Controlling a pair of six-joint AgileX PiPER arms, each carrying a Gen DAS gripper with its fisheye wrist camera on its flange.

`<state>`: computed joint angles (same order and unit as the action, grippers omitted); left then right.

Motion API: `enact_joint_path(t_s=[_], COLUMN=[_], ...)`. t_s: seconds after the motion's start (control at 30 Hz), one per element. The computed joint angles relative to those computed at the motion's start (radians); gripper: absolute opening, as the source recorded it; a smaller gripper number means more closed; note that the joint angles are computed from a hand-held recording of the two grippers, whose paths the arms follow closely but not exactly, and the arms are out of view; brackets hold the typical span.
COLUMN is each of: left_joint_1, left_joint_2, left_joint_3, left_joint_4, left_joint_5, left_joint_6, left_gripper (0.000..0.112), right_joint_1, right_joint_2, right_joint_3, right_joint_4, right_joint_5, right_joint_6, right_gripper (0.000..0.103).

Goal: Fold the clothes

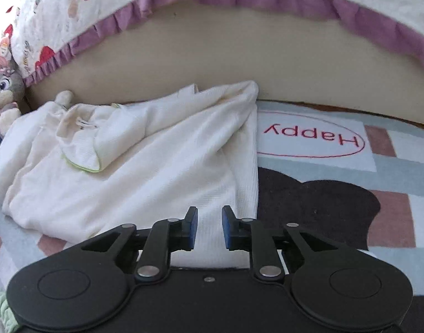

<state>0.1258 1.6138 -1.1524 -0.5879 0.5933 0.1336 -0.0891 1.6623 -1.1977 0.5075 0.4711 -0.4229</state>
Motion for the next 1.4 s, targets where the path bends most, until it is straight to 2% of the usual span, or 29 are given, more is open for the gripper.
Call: enact_joint_path(t_s=[0.03, 0.1, 0.23, 0.4, 0.47, 0.67, 0.77, 0.8, 0.83, 0.87, 0.9, 0.97, 1.0, 1.03, 1.07, 1.1, 1.17, 1.2, 1.27, 1.33, 1.4], left_joint_1=[-0.004, -0.028, -0.030, -0.011, -0.021, -0.029, -0.052, -0.058, -0.066, -0.073, -0.082, -0.104, -0.102, -0.099, -0.096, -0.093, -0.087, -0.082, -0.076, -0.084, -0.105], left_joint_2=[0.002, 0.004, 0.049, 0.062, 0.059, 0.071, 0.126, 0.141, 0.145, 0.148, 0.142, 0.109, 0.105, 0.102, 0.099, 0.096, 0.094, 0.108, 0.098, 0.086, 0.097], left_joint_3=[0.009, 0.030, 0.028, 0.056, 0.047, 0.034, -0.061, -0.087, -0.094, -0.099, -0.099, -0.078, -0.083, -0.089, -0.094, -0.100, -0.116, -0.139, -0.138, -0.136, -0.147], left_joint_4=[-0.006, -0.009, -0.040, -0.211, -0.164, -0.180, -0.086, -0.064, -0.059, -0.057, -0.038, 0.092, 0.125, 0.154, 0.183, 0.211, 0.260, 0.258, 0.254, 0.284, 0.371], left_joint_5=[-0.019, -0.075, -0.093, -0.137, -0.139, -0.170, -0.152, -0.140, -0.140, -0.140, -0.145, -0.197, -0.191, -0.186, -0.179, -0.173, -0.153, -0.117, -0.093, -0.080, -0.070], left_joint_6=[0.008, 0.031, 0.003, 0.046, 0.013, -0.004, -0.062, -0.063, -0.052, -0.040, -0.056, -0.182, -0.211, -0.237, -0.263, -0.287, -0.330, -0.330, -0.328, -0.354, -0.424], left_gripper=[0.063, 0.064, 0.064, 0.064, 0.063, 0.065, 0.062, 0.057, 0.024, 0.003, 0.004, 0.004, 0.003, 0.003, 0.003, 0.003, 0.003, 0.003, 0.003, 0.003, 0.003], right_joint_1=[0.010, 0.012, 0.017, 0.014, 0.014, 0.028, 0.051, 0.049, 0.042, 0.035, 0.041, 0.057, 0.059, 0.053, 0.045, 0.043, 0.053, 0.054, 0.057, 0.076, 0.105], right_joint_2=[0.007, 0.007, 0.010, 0.029, 0.036, 0.049, 0.024, 0.021, 0.031, 0.045, 0.047, 0.049, 0.054, 0.060, 0.065, 0.073, 0.058, 0.030, -0.042, -0.120, -0.104], right_joint_3=[-0.001, 0.014, 0.039, 0.039, 0.030, 0.007, 0.049, 0.053, 0.041, 0.025, 0.029, 0.034, 0.026, 0.005, -0.014, -0.038, -0.048, -0.033, 0.007, 0.052, 0.056], right_joint_4=[-0.039, -0.021, -0.015, 0.020, 0.037, -0.034, -0.138, -0.130, -0.098, -0.077, -0.085, -0.123, -0.130, -0.097, -0.058, -0.060, -0.142, -0.168, -0.239, -0.395, -0.540], right_joint_5=[-0.016, -0.028, -0.041, -0.025, -0.017, -0.032, -0.126, -0.132, -0.102, -0.068, -0.073, -0.089, -0.082, -0.052, -0.019, 0.017, 0.019, 0.003, -0.031, -0.036, 0.004], right_joint_6=[0.035, 0.036, 0.032, -0.018, -0.065, 0.007, 0.134, 0.134, 0.102, 0.079, 0.069, 0.077, 0.079, 0.042, -0.007, -0.016, 0.063, 0.112, 0.239, 0.412, 0.490], right_gripper=[0.023, 0.023, 0.023, 0.041, 0.049, 0.052, 0.053, 0.054, 0.054, 0.054, 0.054, 0.054, 0.054, 0.051, 0.018, 0.005, 0.005, 0.005, 0.004, 0.003, 0.003])
